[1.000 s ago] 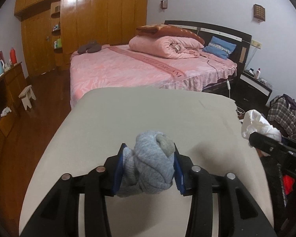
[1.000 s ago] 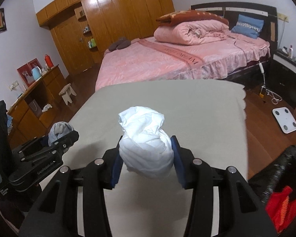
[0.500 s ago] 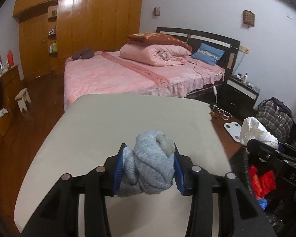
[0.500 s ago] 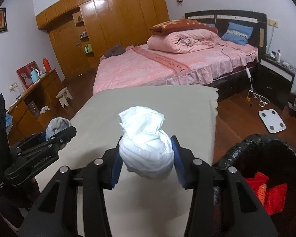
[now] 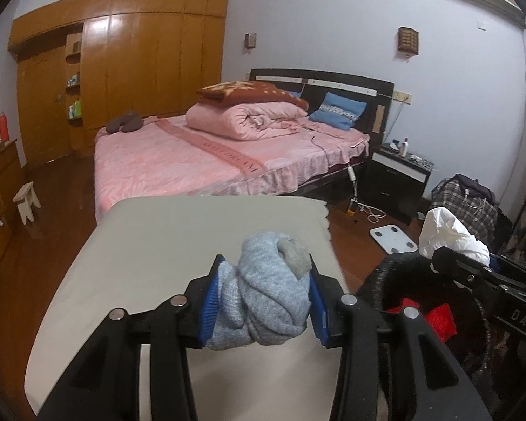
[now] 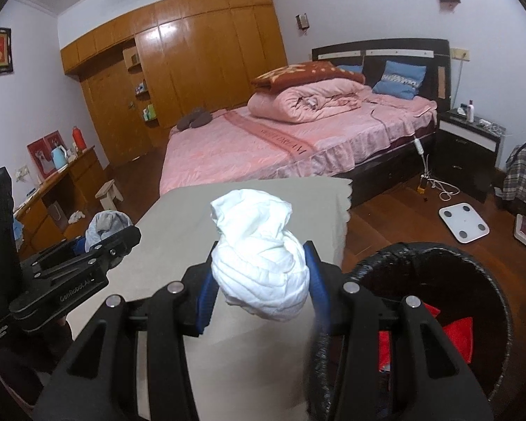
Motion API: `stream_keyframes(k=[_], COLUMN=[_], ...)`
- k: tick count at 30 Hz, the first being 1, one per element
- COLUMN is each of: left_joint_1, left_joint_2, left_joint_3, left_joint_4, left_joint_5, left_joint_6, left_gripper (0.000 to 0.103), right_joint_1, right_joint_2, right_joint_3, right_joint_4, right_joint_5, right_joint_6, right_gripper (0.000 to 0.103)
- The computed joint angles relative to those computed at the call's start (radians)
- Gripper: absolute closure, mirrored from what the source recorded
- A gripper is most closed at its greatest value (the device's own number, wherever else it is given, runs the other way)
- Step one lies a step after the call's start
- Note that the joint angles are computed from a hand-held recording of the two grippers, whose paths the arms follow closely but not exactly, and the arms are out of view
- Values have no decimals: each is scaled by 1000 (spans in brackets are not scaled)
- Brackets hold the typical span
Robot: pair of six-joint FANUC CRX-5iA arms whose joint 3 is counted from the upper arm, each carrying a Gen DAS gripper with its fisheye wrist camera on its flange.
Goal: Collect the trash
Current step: 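Carry the grey sock and white tissue over the bin with both tools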
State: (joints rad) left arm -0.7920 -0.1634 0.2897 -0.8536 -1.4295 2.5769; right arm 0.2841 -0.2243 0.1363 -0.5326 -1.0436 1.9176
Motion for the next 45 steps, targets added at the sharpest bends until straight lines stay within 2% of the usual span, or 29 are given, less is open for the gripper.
stream_keyframes(k=[16, 27, 45], left_joint_1=[-86, -111, -99], left_joint_2=[81, 133, 221], left_joint_3=[119, 179, 251], left_joint_4=[-41, -33, 25], left_joint_5=[9, 44, 138], left_joint_6=[-41, -89, -148], left_gripper=[60, 60, 59], right_joint_1=[-137, -213, -282], right_joint_2=[-46, -64, -73], right_joint_3=[-2, -8, -39], right_joint_4=[-80, -116, -60], right_joint_5=[1, 2, 35], right_joint_6=[60, 81, 65], right_gripper=[59, 59, 59])
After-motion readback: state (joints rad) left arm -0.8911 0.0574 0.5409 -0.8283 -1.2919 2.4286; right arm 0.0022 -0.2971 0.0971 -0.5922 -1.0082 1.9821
